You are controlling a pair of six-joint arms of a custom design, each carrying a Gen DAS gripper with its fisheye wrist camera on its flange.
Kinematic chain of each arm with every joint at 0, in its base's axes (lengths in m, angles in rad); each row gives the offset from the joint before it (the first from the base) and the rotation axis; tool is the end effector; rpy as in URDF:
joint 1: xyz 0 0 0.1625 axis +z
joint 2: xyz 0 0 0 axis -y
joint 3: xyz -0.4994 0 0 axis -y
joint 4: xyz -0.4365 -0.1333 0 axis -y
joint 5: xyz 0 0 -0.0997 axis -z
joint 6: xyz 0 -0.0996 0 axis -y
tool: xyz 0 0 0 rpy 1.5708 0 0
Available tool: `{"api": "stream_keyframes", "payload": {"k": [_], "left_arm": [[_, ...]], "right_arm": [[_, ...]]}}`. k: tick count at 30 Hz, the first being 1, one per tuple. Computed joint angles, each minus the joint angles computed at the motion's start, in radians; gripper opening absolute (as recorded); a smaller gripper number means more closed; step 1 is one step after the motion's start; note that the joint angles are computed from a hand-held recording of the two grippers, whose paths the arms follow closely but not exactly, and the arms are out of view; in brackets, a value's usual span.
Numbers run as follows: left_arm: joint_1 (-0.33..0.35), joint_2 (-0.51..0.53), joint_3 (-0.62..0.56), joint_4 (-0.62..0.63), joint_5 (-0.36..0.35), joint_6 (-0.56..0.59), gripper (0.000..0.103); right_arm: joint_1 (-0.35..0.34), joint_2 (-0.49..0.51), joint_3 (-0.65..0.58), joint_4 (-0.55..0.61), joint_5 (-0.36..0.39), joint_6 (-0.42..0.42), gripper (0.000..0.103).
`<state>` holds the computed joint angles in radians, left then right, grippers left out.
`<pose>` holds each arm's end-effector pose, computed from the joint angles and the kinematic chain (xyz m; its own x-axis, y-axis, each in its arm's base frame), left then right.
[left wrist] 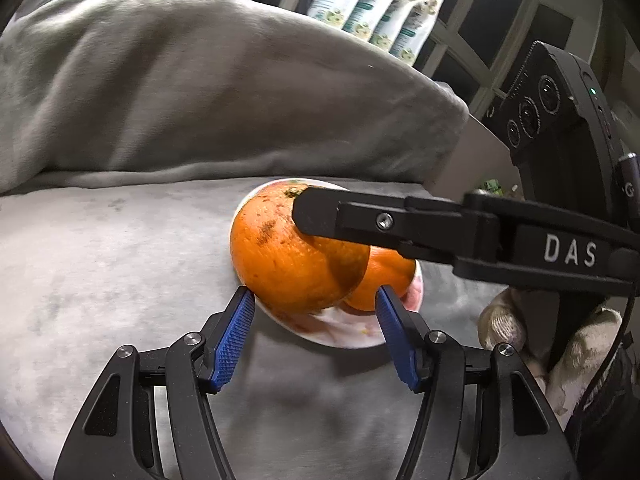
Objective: Organize fruits
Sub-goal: 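Carry the big orange between both tools onto the plate, then open both tools to release the big orange on the plate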
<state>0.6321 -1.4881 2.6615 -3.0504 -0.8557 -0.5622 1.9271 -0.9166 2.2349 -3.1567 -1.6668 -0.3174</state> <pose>-0.1472 -0.3540 0.2161 -0.9224 0.1163 -0.3683 0.3281 0.7391 -0.5883 0.3027 -0.4585 0.0669 -0.7897 -0.5894 0.1704 -0.6135 0.7577 -0.2224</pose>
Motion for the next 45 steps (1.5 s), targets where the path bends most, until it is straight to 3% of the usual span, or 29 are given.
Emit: {"api": "stream_keyframes", "payload": {"k": [23,45], "left_arm": [[-0.014,0.001,0.005,0.025,-0.018,0.002,0.058],[-0.051,-0.062,0.021,0.099,0.044,-0.046,0.056]], "right_arm": [[-0.017,-0.034,0.018,-0.01,0.018,0.004,0.056],[-0.011,-0.036,0.033,-0.025,0.012,0.001,0.056]]}}
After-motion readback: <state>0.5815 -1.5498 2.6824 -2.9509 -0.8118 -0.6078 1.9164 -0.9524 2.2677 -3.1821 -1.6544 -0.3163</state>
